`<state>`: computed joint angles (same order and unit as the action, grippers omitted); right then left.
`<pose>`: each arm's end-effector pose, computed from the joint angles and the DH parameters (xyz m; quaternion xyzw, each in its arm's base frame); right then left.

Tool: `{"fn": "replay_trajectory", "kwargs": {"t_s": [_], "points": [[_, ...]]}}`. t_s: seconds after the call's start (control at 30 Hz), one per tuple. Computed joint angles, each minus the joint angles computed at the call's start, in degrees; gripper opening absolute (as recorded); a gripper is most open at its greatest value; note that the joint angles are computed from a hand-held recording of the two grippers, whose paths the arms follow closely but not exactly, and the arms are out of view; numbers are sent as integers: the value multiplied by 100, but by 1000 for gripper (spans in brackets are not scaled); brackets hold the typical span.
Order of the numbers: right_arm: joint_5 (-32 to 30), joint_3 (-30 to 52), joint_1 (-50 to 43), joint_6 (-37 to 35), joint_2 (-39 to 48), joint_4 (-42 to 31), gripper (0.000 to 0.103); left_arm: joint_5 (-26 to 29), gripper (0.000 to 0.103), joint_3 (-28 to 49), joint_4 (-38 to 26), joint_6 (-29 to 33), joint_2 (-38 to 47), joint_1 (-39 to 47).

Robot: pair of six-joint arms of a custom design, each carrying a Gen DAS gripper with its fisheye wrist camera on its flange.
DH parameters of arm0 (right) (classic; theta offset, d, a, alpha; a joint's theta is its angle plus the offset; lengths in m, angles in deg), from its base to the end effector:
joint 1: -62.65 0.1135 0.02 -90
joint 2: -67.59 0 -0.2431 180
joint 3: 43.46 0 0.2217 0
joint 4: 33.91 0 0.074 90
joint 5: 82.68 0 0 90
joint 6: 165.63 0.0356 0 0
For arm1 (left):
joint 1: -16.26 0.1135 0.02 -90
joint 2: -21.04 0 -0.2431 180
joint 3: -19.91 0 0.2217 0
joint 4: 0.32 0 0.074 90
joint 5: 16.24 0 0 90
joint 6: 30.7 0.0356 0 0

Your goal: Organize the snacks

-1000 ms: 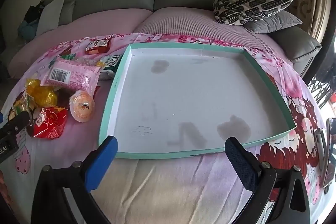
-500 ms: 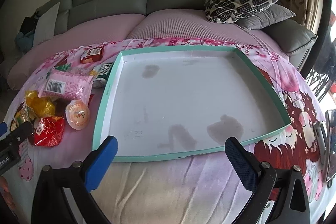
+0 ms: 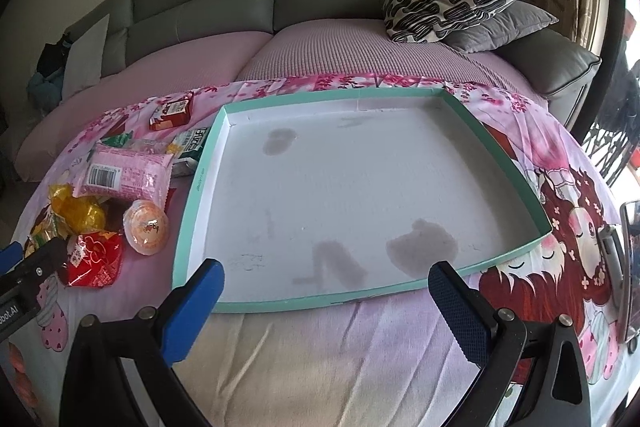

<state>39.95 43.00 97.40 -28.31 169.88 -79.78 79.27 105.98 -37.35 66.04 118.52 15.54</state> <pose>0.2856 0.1748 0.1990 0.1701 0.9175 -0.0514 0.3558 0.3415 -0.0077 0.2288 0.0778 0.9308 -0.0263 0.3562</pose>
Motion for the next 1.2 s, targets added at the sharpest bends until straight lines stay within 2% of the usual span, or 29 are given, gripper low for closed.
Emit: {"fn": "replay_trajectory", "kwargs": {"t_s": [1.2], "points": [[-38,117,22,-8,118,-93,103,-109,103,91,-145,-46,102,-29]]}}
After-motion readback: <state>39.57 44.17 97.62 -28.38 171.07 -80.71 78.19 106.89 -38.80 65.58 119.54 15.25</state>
